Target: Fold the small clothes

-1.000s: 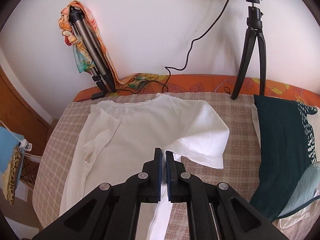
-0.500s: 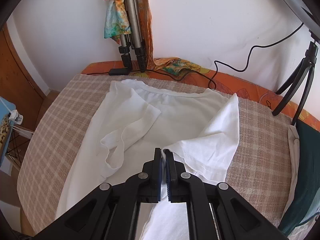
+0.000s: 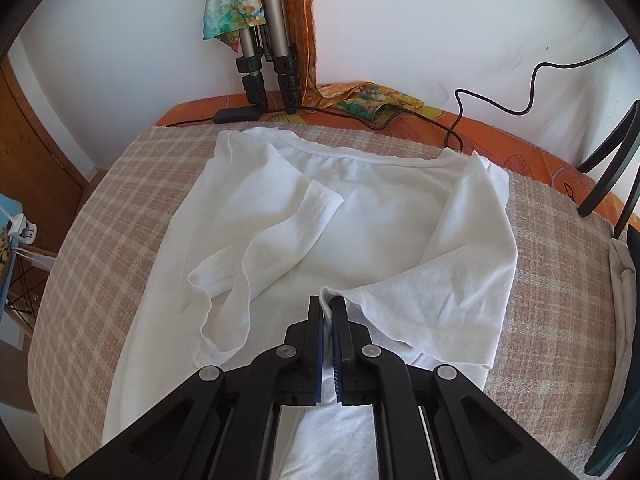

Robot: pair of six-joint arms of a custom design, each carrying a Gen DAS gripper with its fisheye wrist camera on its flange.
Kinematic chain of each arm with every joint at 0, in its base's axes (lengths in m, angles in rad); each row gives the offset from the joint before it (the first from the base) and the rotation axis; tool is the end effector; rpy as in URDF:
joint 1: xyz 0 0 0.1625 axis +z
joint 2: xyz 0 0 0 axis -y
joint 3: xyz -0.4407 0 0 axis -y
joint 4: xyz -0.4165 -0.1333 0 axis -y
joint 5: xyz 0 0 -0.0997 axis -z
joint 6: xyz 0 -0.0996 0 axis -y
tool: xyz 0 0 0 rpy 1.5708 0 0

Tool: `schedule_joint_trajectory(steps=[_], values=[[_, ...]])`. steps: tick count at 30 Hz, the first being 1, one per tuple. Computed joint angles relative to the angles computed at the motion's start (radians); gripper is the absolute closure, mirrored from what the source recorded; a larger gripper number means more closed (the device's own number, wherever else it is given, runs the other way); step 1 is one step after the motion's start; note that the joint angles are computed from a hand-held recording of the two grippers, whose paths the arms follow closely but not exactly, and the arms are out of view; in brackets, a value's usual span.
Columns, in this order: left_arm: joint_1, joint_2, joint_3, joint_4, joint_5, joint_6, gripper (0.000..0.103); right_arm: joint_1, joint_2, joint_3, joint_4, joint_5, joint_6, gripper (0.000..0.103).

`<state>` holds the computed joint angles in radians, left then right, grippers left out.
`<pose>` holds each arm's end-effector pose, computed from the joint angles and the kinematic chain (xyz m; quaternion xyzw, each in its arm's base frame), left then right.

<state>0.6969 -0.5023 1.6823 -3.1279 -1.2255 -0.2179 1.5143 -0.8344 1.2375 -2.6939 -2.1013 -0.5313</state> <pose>-0.4082 -0.5595 -0.0608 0.2813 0.9265 -0.2454 0.0484 0.0370 -0.8141 0.3268 0.1226 -0.8996 0.2543 0.3333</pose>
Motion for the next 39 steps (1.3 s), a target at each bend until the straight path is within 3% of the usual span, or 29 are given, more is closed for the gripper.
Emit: schedule_joint_trajectory(steps=[5, 7, 15, 18, 22, 29, 33, 36, 39], values=[[-0.015, -0.014, 0.004, 0.061, 0.064, -0.011, 0.099, -0.010, -0.002, -0.016, 0.066, 0.049, 0.038, 0.093], [-0.015, -0.024, 0.013, 0.075, 0.058, -0.032, 0.093, -0.014, -0.014, -0.010, 0.086, 0.087, 0.044, 0.065], [-0.031, -0.083, 0.051, 0.067, 0.067, 0.059, 0.091, -0.049, -0.139, 0.053, 0.089, 0.325, 0.083, 0.064], [-0.006, -0.098, 0.015, 0.141, 0.057, 0.058, 0.091, -0.054, -0.155, 0.041, 0.046, 0.277, 0.106, 0.064], [0.038, -0.103, -0.064, 0.246, 0.050, 0.062, 0.091, -0.084, -0.159, -0.002, 0.085, 0.283, 0.166, 0.064], [0.083, -0.072, -0.197, 0.338, 0.124, 0.153, 0.091, -0.111, -0.107, -0.067, 0.133, 0.225, 0.187, 0.066], [0.104, -0.067, -0.225, 0.334, 0.137, 0.156, 0.091, -0.114, -0.079, -0.094, 0.171, 0.198, 0.170, 0.079], [0.115, -0.066, -0.236, 0.322, 0.124, 0.147, 0.091, -0.101, -0.069, -0.102, 0.179, 0.161, 0.115, 0.099], [0.121, -0.065, -0.246, 0.325, 0.100, 0.147, 0.091, -0.075, -0.055, -0.114, 0.151, 0.076, 0.059, 0.103]])
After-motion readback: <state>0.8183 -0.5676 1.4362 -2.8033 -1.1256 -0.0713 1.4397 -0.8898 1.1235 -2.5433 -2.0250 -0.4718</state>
